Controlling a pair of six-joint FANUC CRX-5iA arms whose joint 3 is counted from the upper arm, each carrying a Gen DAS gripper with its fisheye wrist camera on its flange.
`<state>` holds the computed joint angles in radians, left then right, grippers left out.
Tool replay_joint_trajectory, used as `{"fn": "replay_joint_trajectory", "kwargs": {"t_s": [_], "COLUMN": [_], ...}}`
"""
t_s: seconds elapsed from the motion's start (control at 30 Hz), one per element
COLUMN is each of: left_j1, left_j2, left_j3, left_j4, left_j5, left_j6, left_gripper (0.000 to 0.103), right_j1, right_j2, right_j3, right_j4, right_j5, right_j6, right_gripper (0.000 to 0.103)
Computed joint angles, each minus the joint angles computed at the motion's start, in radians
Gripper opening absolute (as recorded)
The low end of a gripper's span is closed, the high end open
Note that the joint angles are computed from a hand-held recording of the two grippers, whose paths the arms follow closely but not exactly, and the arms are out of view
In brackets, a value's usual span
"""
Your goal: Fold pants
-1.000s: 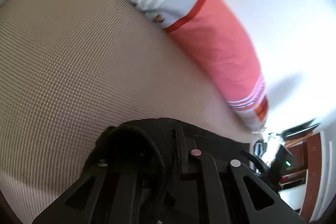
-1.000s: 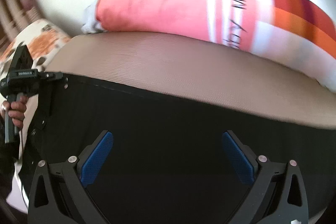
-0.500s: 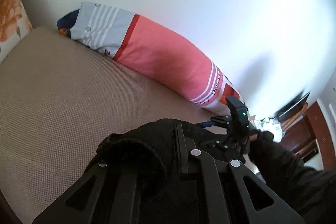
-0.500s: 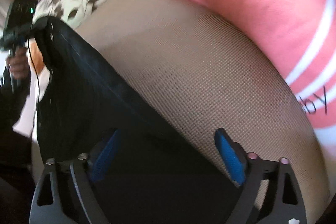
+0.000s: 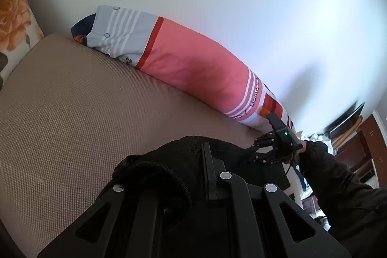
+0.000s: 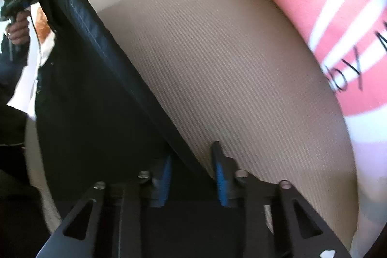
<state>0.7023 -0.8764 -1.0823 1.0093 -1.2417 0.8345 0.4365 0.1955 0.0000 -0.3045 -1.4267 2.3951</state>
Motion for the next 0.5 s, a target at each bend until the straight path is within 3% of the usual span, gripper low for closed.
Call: {"fn": "replay_joint_trajectory", "kwargs": {"t_s": [0.07, 0.17, 0.3, 0.4, 0.5], "left_j1": [-0.02, -0.028, -0.021, 0.013, 0.127], "left_j2": [0.002, 0.009, 0.024, 0.008, -0.052], "left_j3": [0.007, 0.015, 0.038, 0.06, 0.067], "left_j4": [-0.017, -0.033, -0.069, -0.111, -0.121], "left_j5": [0.024, 0.042, 0.043, -0.007, -0.148], "left_j6": [0.012, 0.021, 0.014, -0.003, -0.041], "left_gripper": [0.01, 0.01, 0.01, 0.01, 0.01], "right_j1": [0.014, 0.063, 0.134, 0.223, 0.368], "right_j2": [-0.045, -0.185, -0.387, -0.554, -0.748], "right_j3": [-0.053, -0.198, -0.387, -0.52, -0.647], "right_j4": [0.025, 0.093, 0.239, 0.386, 0.542], "right_j5": [0.062, 0.23, 0.432, 0.495, 0.469], "right_j6": [-0.019, -0.077, -0.316, -0.56, -0.779], "right_gripper": [0.012, 0.009, 0.008, 0.008, 0.007]}}
